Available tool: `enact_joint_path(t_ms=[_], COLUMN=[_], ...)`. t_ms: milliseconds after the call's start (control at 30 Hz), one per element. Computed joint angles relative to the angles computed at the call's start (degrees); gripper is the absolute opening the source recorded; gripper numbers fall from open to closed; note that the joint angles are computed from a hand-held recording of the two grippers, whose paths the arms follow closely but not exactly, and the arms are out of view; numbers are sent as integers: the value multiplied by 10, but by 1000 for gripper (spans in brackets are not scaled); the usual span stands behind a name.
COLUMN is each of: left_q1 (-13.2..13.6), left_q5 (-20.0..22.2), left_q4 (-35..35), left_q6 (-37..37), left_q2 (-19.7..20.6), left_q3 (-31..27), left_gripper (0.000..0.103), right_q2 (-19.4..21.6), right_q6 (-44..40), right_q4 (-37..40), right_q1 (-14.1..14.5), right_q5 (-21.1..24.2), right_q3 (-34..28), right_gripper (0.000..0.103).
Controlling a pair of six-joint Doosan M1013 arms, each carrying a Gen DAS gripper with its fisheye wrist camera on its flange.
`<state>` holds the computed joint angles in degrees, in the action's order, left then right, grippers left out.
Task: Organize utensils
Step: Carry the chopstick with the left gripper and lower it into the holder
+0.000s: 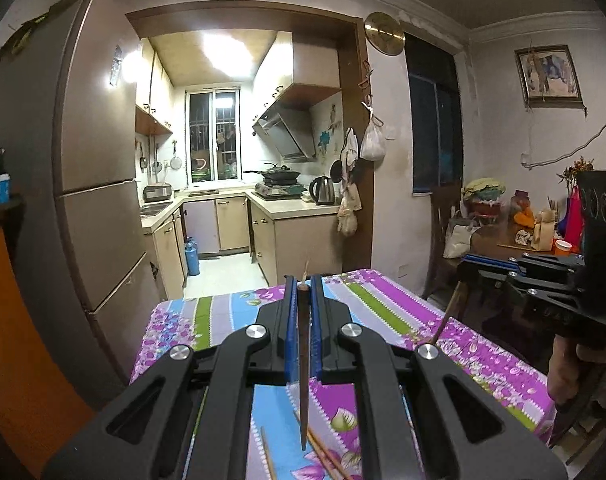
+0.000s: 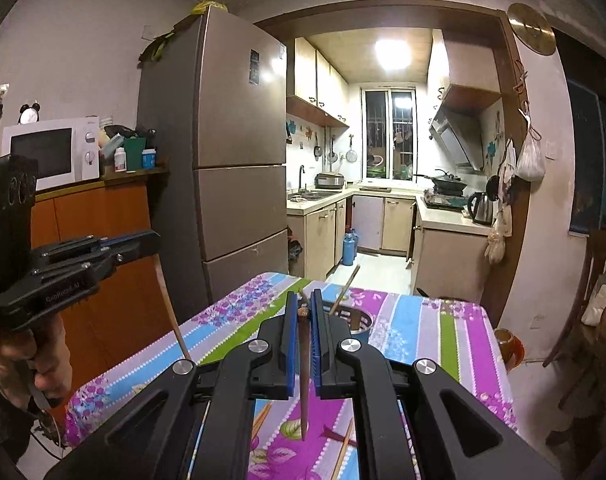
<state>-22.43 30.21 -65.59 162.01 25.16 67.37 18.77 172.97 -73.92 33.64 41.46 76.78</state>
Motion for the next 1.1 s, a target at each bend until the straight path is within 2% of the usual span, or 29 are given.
enact_joint_path(t_ms=[300, 633, 1100], left_q1=[-10, -12, -25], left_q5=[3, 0, -2], left_q4=[63, 113, 185], left_q6=[-70, -151, -249], left_q2=[21, 56, 121], left_q3=[-53, -131, -249], left_gripper=[5, 5, 5], right_q2=[7, 32, 68], right_q6=[-74, -143, -186], right_q4=[52, 100, 145], right_q1=[-19, -43, -87], right_q5=[1, 2, -14], right_q3=[-52, -115, -188], right_gripper=[8, 8, 8])
